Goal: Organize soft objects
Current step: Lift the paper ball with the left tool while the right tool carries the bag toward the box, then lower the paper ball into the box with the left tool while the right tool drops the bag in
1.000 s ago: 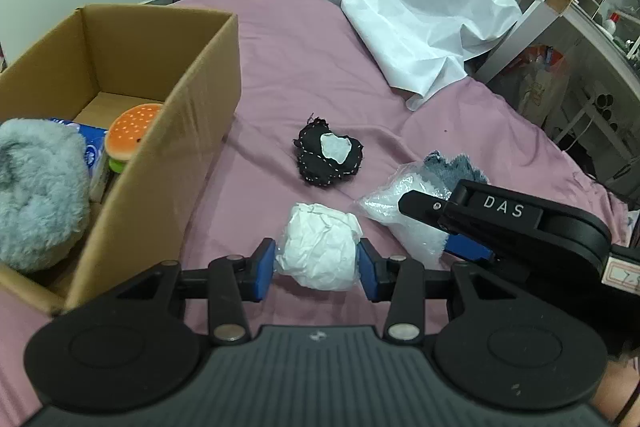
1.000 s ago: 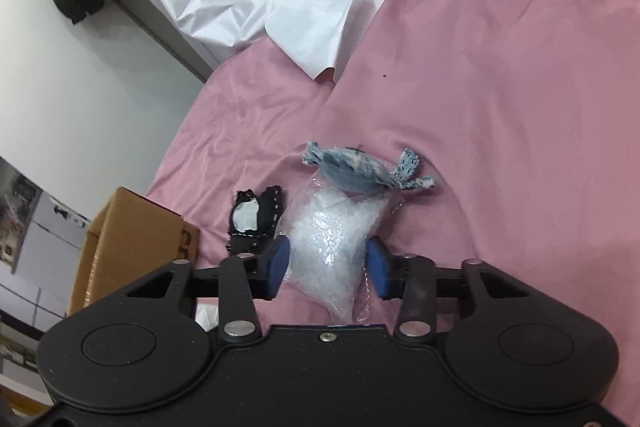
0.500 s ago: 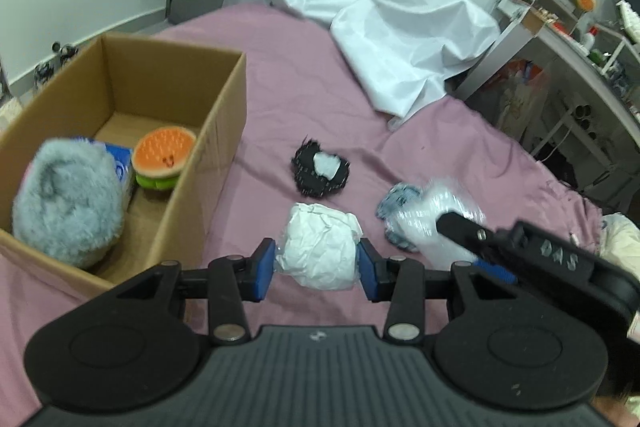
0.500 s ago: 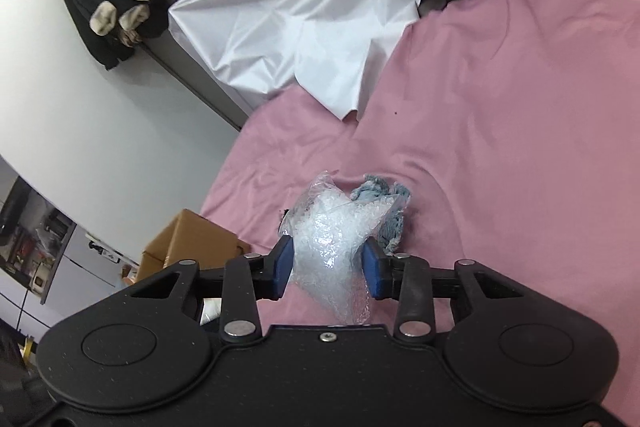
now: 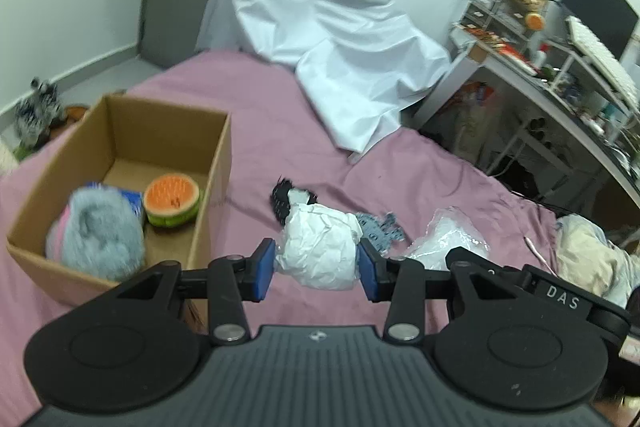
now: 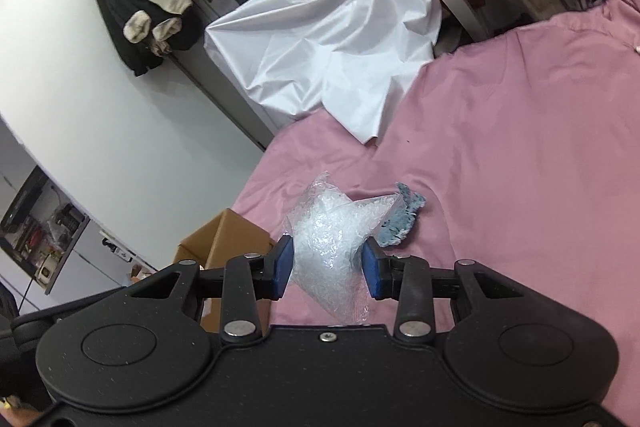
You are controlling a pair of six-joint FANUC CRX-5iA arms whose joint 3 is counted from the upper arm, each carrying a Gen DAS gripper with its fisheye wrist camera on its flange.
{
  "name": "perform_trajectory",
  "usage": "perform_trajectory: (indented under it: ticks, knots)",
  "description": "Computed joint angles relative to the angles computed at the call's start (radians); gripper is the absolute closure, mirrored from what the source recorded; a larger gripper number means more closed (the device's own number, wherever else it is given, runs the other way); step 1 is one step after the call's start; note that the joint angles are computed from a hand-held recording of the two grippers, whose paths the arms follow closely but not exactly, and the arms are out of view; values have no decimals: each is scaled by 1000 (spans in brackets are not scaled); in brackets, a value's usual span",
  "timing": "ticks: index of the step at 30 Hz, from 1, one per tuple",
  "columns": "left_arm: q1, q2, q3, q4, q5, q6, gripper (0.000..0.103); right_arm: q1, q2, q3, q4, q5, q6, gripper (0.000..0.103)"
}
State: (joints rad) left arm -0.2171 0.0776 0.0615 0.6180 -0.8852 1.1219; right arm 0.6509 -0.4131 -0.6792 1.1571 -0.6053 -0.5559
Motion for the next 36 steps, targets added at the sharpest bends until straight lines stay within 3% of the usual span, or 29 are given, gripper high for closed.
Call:
perform_trajectory:
  ticks: [9, 23, 36]
  knots:
    - [32, -12, 10, 58, 13, -84, 61, 12, -10, 21, 27, -25, 74, 67]
    - [61, -1, 68, 43, 16, -48, 61, 15, 21, 62, 73, 4, 118, 67]
    - [93, 39, 131, 42, -26, -43, 61, 25, 102, 157, 15, 23, 218, 67]
